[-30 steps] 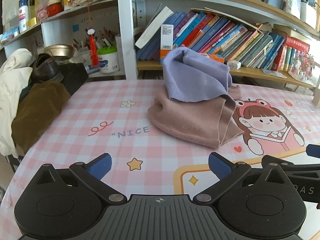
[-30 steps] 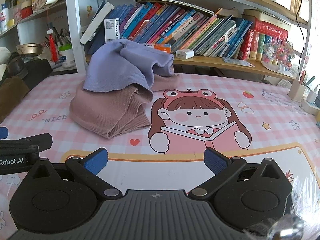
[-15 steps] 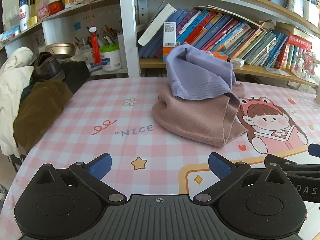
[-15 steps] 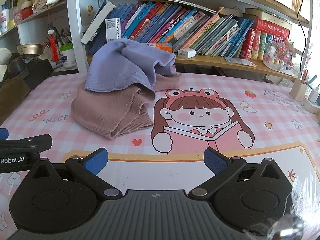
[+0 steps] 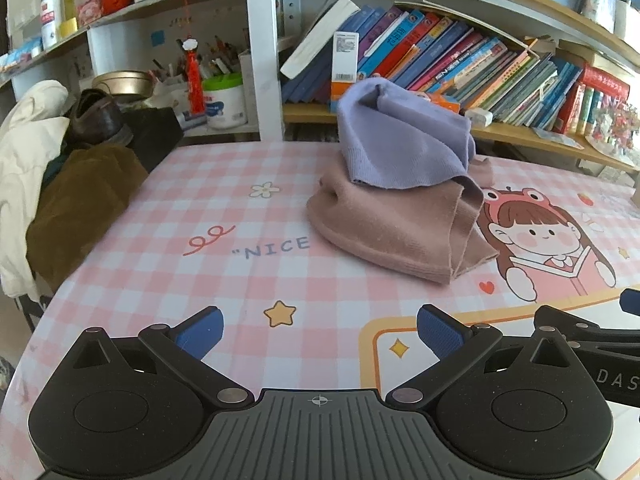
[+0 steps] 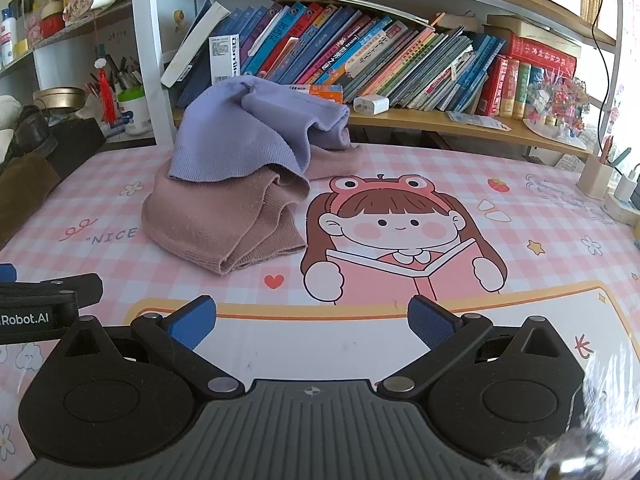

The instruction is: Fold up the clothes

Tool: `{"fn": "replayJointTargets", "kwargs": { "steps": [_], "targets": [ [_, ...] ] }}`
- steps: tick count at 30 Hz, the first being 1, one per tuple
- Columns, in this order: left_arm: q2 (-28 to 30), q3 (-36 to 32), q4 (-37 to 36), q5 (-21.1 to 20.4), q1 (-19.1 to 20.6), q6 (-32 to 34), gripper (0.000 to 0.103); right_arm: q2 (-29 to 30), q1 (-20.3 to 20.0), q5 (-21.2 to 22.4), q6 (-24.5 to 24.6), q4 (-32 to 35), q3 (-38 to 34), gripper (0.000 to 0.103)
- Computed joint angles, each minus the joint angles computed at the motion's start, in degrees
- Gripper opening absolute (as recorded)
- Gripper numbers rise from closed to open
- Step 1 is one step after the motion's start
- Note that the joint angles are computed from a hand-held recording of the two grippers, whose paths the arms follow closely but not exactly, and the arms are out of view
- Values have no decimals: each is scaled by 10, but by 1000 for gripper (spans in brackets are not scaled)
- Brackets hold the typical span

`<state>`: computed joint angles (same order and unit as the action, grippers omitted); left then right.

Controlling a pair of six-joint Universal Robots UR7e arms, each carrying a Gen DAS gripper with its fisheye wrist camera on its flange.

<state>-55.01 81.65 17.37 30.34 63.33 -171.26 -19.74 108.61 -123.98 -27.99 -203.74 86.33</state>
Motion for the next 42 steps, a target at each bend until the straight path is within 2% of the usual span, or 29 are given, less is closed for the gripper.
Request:
{"fn": "replayJointTargets", "kwargs": {
  "steps": [15,19,22,28,36,39,42],
  "targets": [
    [-7,4,16,11,2,-4,103,4,2,1,17,4,0,103],
    [1,-8,36,9,4,-18,103,7,2,7,17,6,-5,103],
    [8,-11,24,-10,1,-8,103,6,0,11,19,7,-5,103],
    [26,-27,22,-7,0,-9,103,-2,-11,15,22,4,-1,103],
    [61,-54,49,18,-7,-53,103,-34,-36,39,18,21,20,103],
    [69,-56,32,23,-12,-41,103,-52,-49,56,25,42,31,103],
    [85,-69,8,7,-16,-4,103,-72,-64,81,29,65,44,103]
  ]
}}
